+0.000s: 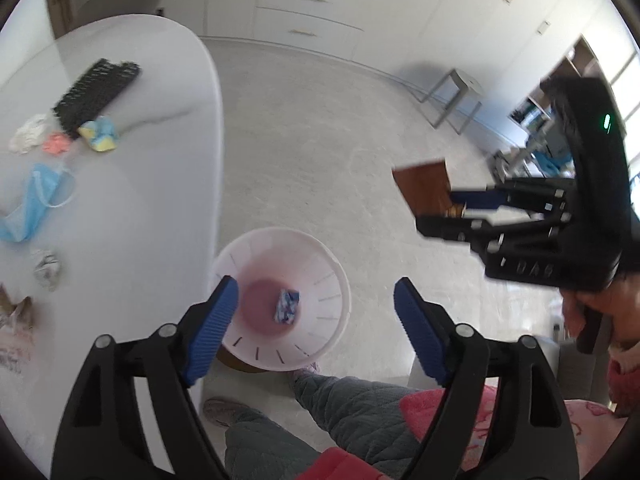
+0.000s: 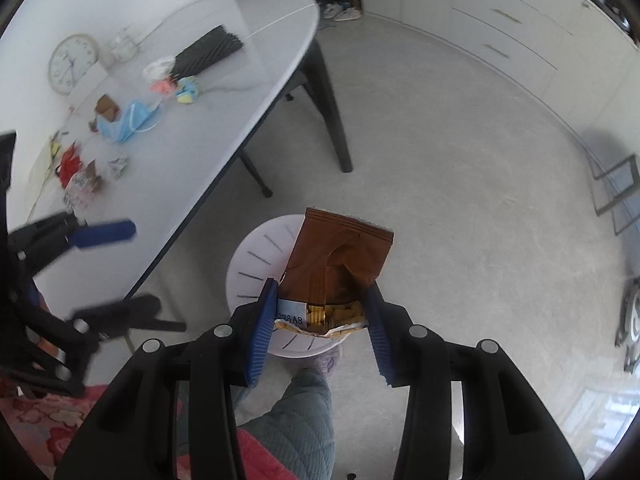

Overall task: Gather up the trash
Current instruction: 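Carry both items over the white wastebasket and open both grippers, then grasp the clear plastic bottle with the left gripper while the right gripper grasps the clear snack bag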

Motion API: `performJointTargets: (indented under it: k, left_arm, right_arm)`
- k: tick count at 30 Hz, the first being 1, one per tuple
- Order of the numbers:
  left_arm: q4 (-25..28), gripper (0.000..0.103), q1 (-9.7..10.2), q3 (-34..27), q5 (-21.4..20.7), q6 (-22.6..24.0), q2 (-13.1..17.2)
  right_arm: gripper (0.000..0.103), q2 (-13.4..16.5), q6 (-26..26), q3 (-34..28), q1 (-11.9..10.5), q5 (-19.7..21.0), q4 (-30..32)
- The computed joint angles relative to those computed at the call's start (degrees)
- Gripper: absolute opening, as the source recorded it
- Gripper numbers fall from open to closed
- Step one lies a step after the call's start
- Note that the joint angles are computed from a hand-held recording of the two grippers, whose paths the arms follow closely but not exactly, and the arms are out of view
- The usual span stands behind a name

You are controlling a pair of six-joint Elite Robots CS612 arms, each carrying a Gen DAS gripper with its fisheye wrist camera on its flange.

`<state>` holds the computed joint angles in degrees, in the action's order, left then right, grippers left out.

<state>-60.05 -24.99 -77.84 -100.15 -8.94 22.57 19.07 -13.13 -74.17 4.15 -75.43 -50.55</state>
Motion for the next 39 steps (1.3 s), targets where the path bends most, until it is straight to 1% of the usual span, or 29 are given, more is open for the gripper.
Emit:
performJointTargets:
  k: [4, 5, 6, 7, 8, 10, 13, 15, 17, 19, 21, 24, 27, 29, 31, 33, 34, 36, 39]
  left_arm:
    - [-0.60, 0.081, 0.53, -2.11, 4.89, -5.51, -0.36]
    - [-0.22, 0.081, 0.81, -2.97, 6.30, -7.41, -0.47]
    - [0.16, 0.082, 0.99, -3.68, 7.39, -8.91, -0.52]
    - [0.61, 0.084, 1.08, -4.33, 8.62, -10.37, -0.57]
    - [1.34, 0.089, 1.26, -5.48, 10.91, -12.45, -0.58]
    - [2.12, 0.090, 1.51, -7.43, 14.41, -14.70, -0.43]
    - [4.88, 0.090, 2.46, -10.17, 17.19, -16.97, -0.14]
    - [7.02, 0.090, 3.43, -11.94, 18.77, -18.68, 0.05]
    - [9.38, 0.090, 4.45, -13.40, 20.16, -20.32, 0.05]
    - [11.56, 0.090, 5.75, -14.89, 21.26, -21.86, 0.23]
    - [13.60, 0.090, 6.93, -16.17, 22.77, -24.44, 0.45]
    - [16.11, 0.094, 8.52, -17.30, 24.47, -27.05, 0.76]
    - [17.81, 0.094, 10.14, -17.95, 25.42, -28.77, 1.24]
    - [18.77, 0.094, 11.31, -18.18, 24.84, -30.53, 1.57]
    - [19.69, 0.094, 12.44, -18.14, 23.43, -32.32, 1.93]
    - [19.99, 0.094, 13.23, -18.01, 22.19, -33.38, 2.36]
    - [19.99, 0.094, 13.81, -17.98, 20.86, -33.84, 2.65]
    - [19.72, 0.094, 14.54, -17.64, 18.82, -34.43, 3.06]
    - [18.97, 0.094, 15.22, -16.94, 16.68, -34.14, 3.61]
  right_arm:
    - [0.046, 0.00, -4.30, 1.17, 0.50, 2.75, 1.97]
    - [0.056, -0.09, -5.12, 1.46, 0.65, 2.91, 2.38]
    - [0.071, -0.04, -5.55, 1.65, 1.00, 2.47, 2.01]
    - [0.078, 0.06, -5.64, 1.57, 1.23, 1.89, 1.50]
    - [0.085, -0.07, -5.78, 2.02, 1.67, 1.36, 0.66]
    - [0.087, -0.55, -6.41, 2.98, 2.00, 2.03, 0.03]
    - [0.090, -1.60, -6.85, 4.88, 3.00, 2.50, -2.48]
    - [0.094, -2.36, -7.07, 6.21, 3.80, 2.93, -5.00]
    - [0.096, -3.27, -6.71, 7.85, 4.89, 3.34, -7.54]
    - [0.097, -4.04, -6.93, 9.15, 5.65, 4.83, -8.97]
    - [0.099, -4.81, -7.90, 10.69, 6.73, 6.12, -10.44]
    - [0.100, -5.94, -9.52, 13.60, 8.79, 6.66, -13.07]
    - [0.100, -6.99, -10.67, 16.54, 10.56, 7.81, -14.78]
    - [0.100, -7.86, -11.49, 18.78, 11.63, 8.55, -15.35]
    - [0.100, -8.84, -12.16, 21.59, 12.89, 8.31, -16.46]
    - [0.100, -9.35, -13.04, 22.89, 13.69, 8.05, -16.69]
    - [0.100, -9.72, -13.48, 23.90, 14.11, 7.80, -17.03]
    - [0.100, -10.44, -14.56, 25.81, 14.93, 7.02, -17.36]
    - [0.100, -11.26, -16.01, 28.45, 15.97, 6.04, -18.03]
